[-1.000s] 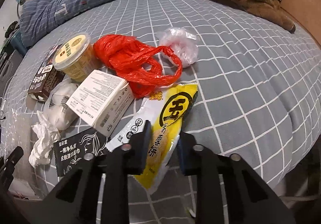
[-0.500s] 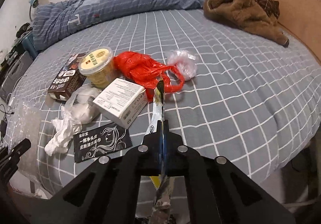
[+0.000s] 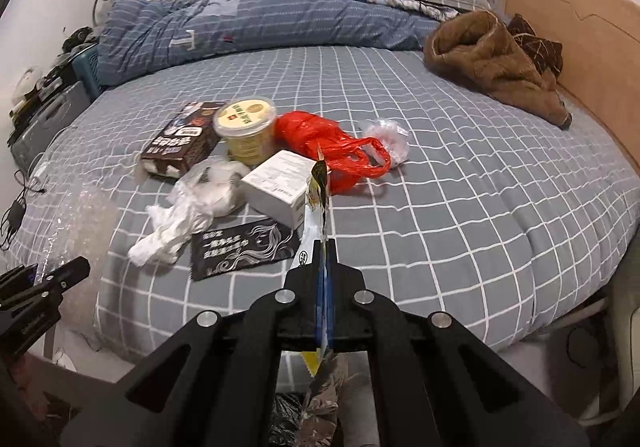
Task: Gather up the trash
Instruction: 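Carry the bubble wrap and yellow packet off the bed toward the floor bin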
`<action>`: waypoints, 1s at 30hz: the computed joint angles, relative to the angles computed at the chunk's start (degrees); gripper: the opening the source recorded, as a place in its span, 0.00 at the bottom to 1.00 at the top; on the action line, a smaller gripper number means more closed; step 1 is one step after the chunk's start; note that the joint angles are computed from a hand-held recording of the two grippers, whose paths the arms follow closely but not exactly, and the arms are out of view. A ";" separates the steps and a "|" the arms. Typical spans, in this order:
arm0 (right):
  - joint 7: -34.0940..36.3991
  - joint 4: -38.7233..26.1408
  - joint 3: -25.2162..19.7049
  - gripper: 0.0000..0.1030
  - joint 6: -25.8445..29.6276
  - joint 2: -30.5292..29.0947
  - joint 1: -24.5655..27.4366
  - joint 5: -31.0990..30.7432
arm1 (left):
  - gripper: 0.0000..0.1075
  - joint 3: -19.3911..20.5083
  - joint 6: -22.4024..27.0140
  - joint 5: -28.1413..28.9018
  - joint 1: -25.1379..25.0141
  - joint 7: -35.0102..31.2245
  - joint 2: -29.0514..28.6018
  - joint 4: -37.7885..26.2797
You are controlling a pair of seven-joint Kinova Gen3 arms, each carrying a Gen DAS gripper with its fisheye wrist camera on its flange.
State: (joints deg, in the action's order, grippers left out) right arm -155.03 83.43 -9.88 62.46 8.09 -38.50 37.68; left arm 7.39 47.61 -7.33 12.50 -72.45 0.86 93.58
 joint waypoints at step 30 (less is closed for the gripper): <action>-5.74 5.01 -6.89 0.00 3.60 -4.13 -6.32 -0.65 | 0.28 4.27 2.13 -1.16 -0.14 6.59 -10.93 12.14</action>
State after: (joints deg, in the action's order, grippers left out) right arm -160.78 88.43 -16.77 66.06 3.97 -44.82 37.04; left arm 11.66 49.74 -8.49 12.36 -65.85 -10.06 105.72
